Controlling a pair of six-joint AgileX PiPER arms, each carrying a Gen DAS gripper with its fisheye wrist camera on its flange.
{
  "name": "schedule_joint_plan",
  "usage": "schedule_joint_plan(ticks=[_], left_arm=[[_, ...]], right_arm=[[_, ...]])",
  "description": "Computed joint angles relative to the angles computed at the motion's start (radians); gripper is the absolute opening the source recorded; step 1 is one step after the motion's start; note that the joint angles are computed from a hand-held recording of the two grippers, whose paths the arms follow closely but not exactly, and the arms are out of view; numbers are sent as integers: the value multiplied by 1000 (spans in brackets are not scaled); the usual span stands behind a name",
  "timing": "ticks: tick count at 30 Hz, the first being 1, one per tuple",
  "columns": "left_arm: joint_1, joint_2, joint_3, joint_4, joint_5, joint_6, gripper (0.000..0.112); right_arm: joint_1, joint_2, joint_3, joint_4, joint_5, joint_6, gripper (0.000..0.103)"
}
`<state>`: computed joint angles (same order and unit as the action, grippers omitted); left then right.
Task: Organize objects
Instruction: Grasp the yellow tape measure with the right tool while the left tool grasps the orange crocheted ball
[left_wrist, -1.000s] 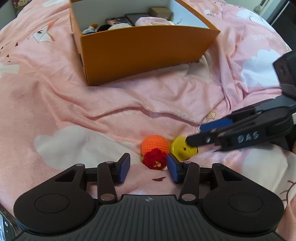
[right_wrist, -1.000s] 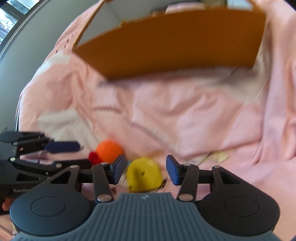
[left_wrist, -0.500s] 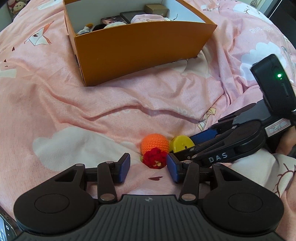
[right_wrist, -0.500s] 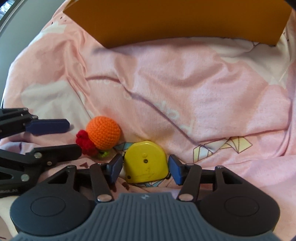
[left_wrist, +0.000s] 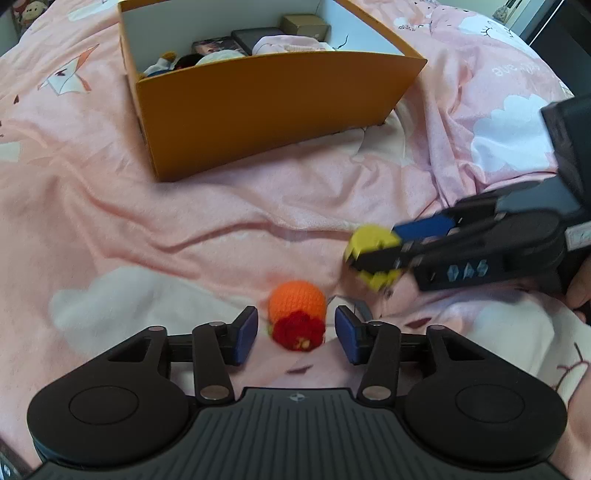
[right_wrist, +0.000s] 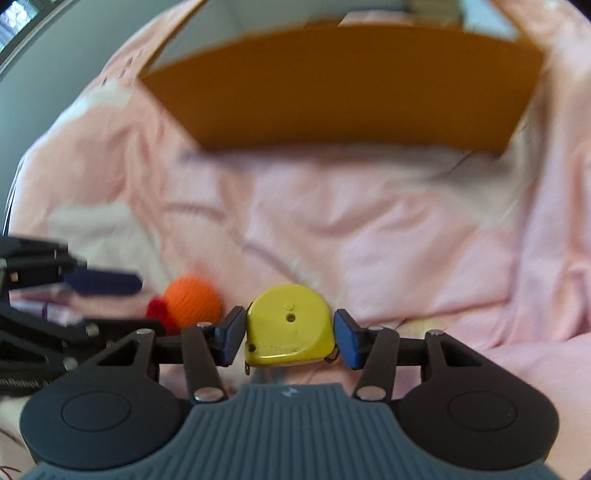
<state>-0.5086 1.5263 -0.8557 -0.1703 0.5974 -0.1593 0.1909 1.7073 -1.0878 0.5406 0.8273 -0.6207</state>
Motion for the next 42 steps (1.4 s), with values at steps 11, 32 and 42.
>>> schedule_joint_plan(ticks=[11,32,42], left_arm=[[-72,143,-105,131,49,-100,63],[54,-41,-58,-6,-64,-2,44],[116,57,-377,187,8,30,44]], right_arm=[[-67,55,-18,16,-44,0,54],[-163,8,-95,177,90,-91,54],[-156,166,-509,279,271,-13,54]])
